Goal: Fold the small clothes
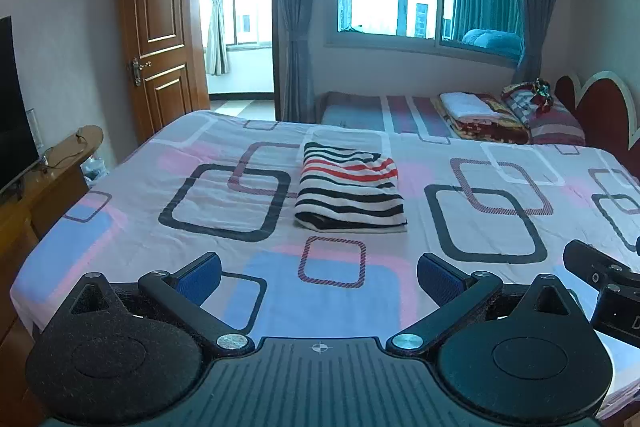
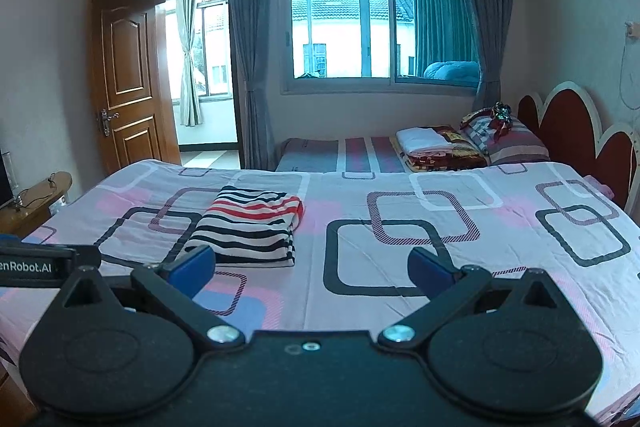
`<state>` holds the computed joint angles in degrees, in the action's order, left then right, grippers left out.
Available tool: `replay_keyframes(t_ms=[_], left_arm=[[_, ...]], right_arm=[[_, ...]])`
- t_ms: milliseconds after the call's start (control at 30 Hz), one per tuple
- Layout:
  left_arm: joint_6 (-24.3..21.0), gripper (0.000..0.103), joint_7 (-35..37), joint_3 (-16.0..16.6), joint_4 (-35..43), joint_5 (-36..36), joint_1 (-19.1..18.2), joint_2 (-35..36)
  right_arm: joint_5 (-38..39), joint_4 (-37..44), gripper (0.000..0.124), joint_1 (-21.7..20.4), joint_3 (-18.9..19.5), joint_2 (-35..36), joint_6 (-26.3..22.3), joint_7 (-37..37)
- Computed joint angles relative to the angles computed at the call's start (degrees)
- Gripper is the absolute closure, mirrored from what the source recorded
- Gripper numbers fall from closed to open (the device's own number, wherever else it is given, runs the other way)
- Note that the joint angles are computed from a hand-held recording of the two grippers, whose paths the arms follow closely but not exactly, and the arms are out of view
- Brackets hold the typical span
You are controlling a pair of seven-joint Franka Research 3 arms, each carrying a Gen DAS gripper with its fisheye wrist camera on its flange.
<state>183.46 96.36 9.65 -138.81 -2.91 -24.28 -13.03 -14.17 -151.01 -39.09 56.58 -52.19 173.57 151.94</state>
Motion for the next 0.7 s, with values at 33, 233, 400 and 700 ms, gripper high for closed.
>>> replay_keyframes(t_ms=[33,233,400,700], left_arm=[[0.12,0.0,-0.04,-0.08,-0.02,0.01,0.14,0.01],[0.55,0.0,-0.14,0.63,-0.19,0.08,-0.42,-0.01],[0.48,0.0,-0.74,0.12,-0.02,0.69,0.41,0.23],[0.2,0.0,-2.73,-2.18,-0.19,1.76,2.84,0.22]], right_arm=[[-0.01,0.02,0.022,0.06,0.03,-0.14,-0.27,0.04],[-0.34,0.34,0.022,0.14,0.23,-0.11,-0.84,0.58],[-0.59,0.43,0.022,0.1,0.29,0.09,-0.73,0.89],[-0.91,0.83,0.022,0.2,0.49,0.59,-0.89,1.36]])
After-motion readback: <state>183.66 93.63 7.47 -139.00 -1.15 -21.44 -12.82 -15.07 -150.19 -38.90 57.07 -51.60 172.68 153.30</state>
